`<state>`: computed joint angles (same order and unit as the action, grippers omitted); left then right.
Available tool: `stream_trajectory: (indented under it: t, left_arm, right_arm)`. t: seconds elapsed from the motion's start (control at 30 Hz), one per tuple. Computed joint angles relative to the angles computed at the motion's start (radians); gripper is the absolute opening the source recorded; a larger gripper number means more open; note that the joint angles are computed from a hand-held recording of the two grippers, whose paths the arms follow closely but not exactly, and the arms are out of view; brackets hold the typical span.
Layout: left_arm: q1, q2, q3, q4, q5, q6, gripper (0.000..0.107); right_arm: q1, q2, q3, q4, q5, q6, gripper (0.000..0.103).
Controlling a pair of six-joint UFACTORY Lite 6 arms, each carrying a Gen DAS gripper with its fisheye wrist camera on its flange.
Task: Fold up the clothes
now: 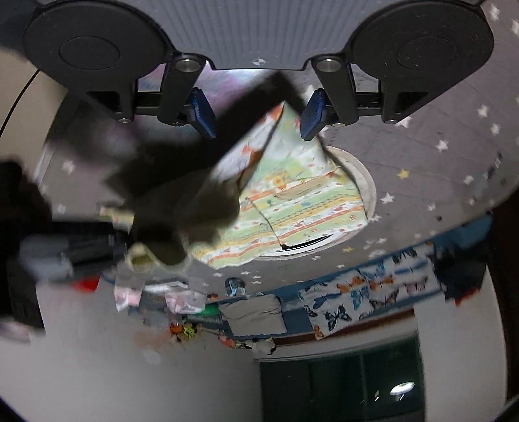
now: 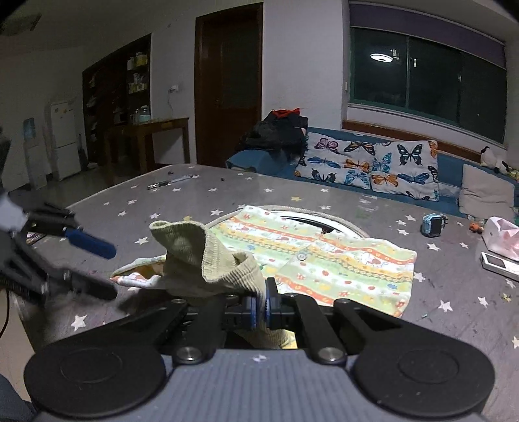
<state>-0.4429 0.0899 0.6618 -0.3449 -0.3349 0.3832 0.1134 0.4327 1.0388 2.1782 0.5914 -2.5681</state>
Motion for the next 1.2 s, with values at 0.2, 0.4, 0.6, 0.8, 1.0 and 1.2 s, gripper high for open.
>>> stream_trajectory:
  t: [0.2,0.4,0.6,0.8,1.0,1.2]
  left_arm:
    - [-0.100,0.104,0.018,-0.218,-0.147,0.263,0.061]
    - [-0.142,0.186,0.039,-0.265,-0.247,0.350,0.061]
    - [-0.149,0.235,0.055,-0.260,-0.306,0.381,0.061]
    - [-0.137,0.286,0.083,-0.252,-0.357,0.437,0.037]
    - [-0.118,0.226,0.034,-0.168,-0.350,0.425,0.007]
    - [-0.109,-0.011,-0.108,-0.092,-0.182,0.371,0.006]
  right_arm:
    - [0.001,0.002,0.010,0.010,-0.005,0.003,0.005]
    - [-0.005,-0.014,-0.016,0.024,0.008,-0.007,0.005]
    - [-0.002,-0.028,-0.042,0.041,0.017,-0.035,0.005]
    - [0.003,-0.053,-0.068,0.055,0.017,-0.064,0.004]
    - [0.004,-0.087,-0.108,0.100,0.027,-0.127,0.003]
    - [-0.031,-0.259,-0.244,-0.069,0.032,-0.051,0.003]
